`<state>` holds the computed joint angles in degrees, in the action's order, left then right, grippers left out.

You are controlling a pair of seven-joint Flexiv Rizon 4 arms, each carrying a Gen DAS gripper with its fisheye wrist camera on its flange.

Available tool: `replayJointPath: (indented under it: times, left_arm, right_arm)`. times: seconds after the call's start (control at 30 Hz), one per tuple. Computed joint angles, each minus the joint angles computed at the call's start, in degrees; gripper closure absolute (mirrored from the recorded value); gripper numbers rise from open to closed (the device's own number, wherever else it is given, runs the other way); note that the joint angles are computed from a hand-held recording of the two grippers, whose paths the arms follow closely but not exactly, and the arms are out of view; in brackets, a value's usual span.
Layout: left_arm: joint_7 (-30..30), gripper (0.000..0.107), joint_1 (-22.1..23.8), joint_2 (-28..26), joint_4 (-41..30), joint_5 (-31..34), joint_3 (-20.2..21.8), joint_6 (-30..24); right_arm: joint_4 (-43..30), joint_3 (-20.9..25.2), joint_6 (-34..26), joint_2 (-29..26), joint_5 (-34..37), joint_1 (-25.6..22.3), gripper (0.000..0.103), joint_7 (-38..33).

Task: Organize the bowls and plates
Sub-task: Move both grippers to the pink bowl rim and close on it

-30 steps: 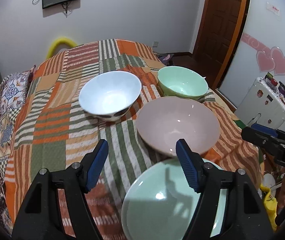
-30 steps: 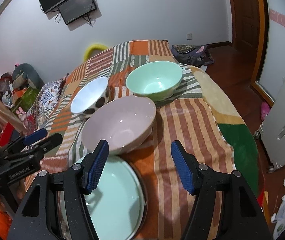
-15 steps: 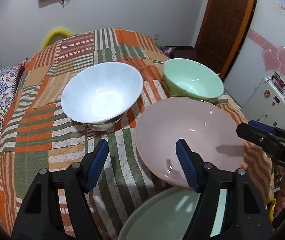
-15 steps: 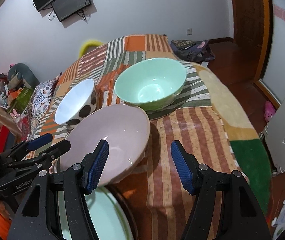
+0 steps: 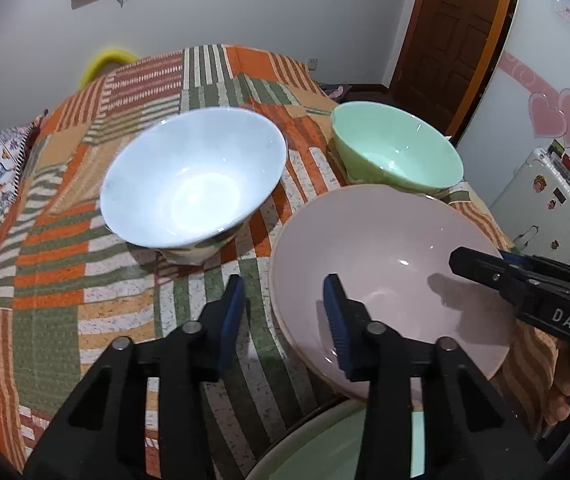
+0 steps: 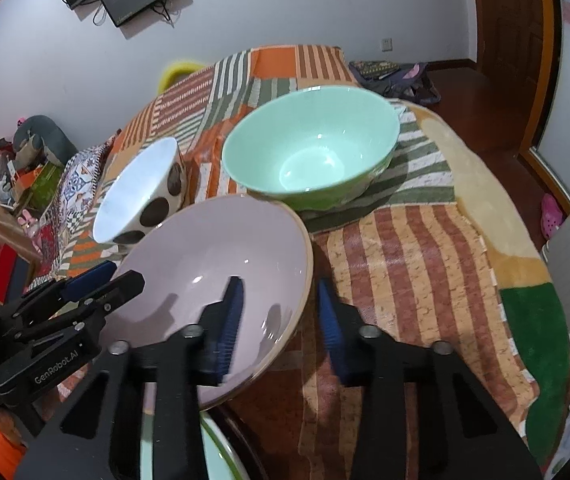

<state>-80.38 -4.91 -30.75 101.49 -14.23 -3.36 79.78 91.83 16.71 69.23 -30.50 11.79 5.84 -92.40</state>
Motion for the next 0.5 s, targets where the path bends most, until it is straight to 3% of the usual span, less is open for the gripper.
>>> replayJointPath:
  times: [0.1, 0.27, 0.5]
  left_arm:
    - [2.0, 0.085, 2.0, -0.2, 0.2, -1.9, -2.7, -1.4]
    - [1.6, 0.085, 0.5, -0.2, 0.6, -1.5, -1.4, -0.4]
    - [2.9, 0.085, 2.2, 1.5, 2.4, -3.8, -3.7, 0.4]
  right_arm:
    - [0.1, -0.3, -0.3, -0.1, -0.2, 0.2, 0.080, 0.1]
    - [0.9, -1.4, -0.2, 0.5, -1.9, 1.1, 0.080, 0.6]
    - [0.2, -0.5, -1.1, 0.6, -0.7, 0.2, 0.080, 1.1]
